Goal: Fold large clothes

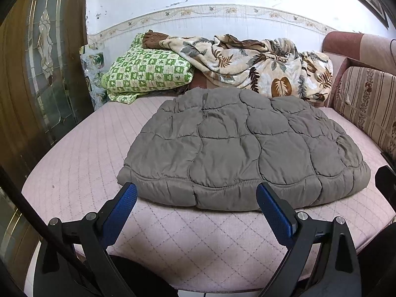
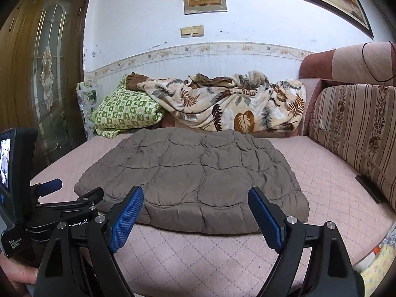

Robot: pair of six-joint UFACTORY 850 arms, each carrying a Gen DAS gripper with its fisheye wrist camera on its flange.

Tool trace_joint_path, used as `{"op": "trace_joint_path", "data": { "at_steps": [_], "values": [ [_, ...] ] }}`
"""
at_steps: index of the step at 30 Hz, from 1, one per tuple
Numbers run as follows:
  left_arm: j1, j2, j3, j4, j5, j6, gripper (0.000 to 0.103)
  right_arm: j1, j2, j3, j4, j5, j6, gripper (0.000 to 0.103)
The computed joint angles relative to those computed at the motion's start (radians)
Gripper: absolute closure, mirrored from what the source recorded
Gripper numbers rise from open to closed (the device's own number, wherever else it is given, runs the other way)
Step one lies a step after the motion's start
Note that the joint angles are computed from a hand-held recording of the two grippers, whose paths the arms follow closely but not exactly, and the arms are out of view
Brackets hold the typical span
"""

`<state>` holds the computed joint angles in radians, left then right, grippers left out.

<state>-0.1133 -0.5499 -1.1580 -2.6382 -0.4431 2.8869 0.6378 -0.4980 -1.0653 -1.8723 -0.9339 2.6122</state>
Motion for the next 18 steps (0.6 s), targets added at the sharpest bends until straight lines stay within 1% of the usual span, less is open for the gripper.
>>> {"op": "trace_joint_path", "data": {
  "at_steps": [10,13,17,18],
  "values": [
    [-0.001,-0.021,-0.026,0.047,0.026,-0.041,0.006,-0.004,-0.007,-0.004,0.008,0.024,-0.004,0.013],
    [-0.003,-0.026,-0.042,0.102,0.056,-0.09,0.005,-0.006,-0.007,-0.003,0.01,0.028,-0.002,0.013],
    [-0.007,-0.03,-0.061,0.135,0.088,-0.109,0.005,-0.011,-0.006,0.0,0.016,0.038,0.006,0.013],
    [-0.004,-0.029,-0.064,0.175,0.086,-0.144,0.005,-0.013,-0.005,0.001,0.016,0.04,0.008,0.013]
  ]
}}
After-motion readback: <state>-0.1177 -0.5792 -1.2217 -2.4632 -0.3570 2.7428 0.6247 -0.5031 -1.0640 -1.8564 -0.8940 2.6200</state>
